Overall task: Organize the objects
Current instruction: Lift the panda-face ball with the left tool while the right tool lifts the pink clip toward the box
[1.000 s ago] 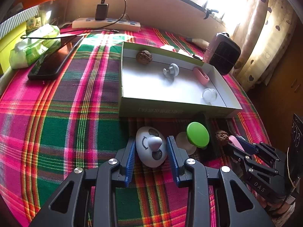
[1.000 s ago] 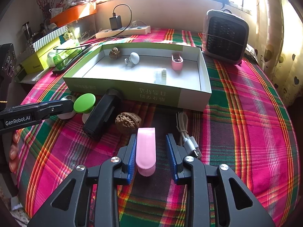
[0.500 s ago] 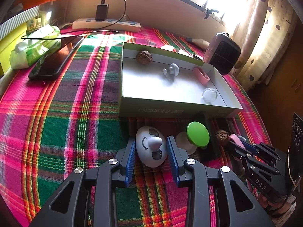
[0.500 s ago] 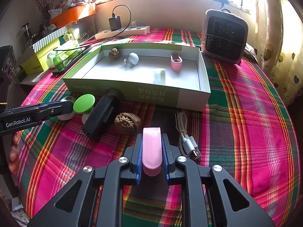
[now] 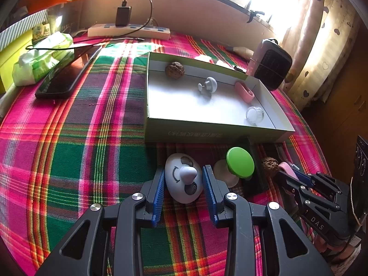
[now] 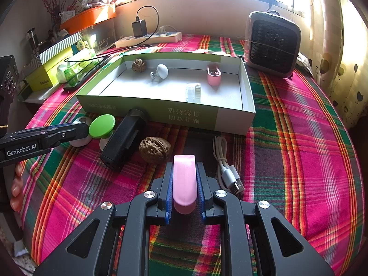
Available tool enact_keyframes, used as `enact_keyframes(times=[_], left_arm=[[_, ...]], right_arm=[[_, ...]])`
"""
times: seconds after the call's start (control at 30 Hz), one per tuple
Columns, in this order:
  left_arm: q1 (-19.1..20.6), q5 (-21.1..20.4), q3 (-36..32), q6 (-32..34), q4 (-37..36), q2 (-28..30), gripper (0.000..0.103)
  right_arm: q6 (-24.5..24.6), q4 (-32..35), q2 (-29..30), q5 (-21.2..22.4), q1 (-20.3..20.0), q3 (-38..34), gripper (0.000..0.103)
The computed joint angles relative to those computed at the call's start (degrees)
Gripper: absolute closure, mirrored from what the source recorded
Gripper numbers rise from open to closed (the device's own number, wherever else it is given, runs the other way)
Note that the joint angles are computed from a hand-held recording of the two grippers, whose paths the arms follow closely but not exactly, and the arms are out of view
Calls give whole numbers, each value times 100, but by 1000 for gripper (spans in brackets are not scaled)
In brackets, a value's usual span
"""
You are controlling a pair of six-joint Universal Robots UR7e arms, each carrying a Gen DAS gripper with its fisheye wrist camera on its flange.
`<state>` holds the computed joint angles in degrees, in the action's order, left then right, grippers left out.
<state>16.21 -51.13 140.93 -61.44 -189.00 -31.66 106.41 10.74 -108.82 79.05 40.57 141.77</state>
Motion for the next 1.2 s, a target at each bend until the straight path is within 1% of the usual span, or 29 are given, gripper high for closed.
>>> enact_keyframes(times=[0.1, 0.43, 0.83, 0.9, 1.2], left_arm=[[-12, 7, 7, -3, 22, -11, 73], [-47, 64, 36, 60, 38, -70, 79], [-48, 95, 60, 91, 65, -118, 79], [-159, 109, 77, -16, 127, -120, 79], [-368, 244, 122, -140, 322, -289, 79]], right_arm=[[1, -4, 4, 4, 5, -3, 84], [7, 41, -47, -72, -84, -2, 84], [-21, 119, -183, -163, -98, 35, 84], [-17, 132, -201, -172, -90, 40, 84], [95, 384, -306, -271, 15, -46, 84]])
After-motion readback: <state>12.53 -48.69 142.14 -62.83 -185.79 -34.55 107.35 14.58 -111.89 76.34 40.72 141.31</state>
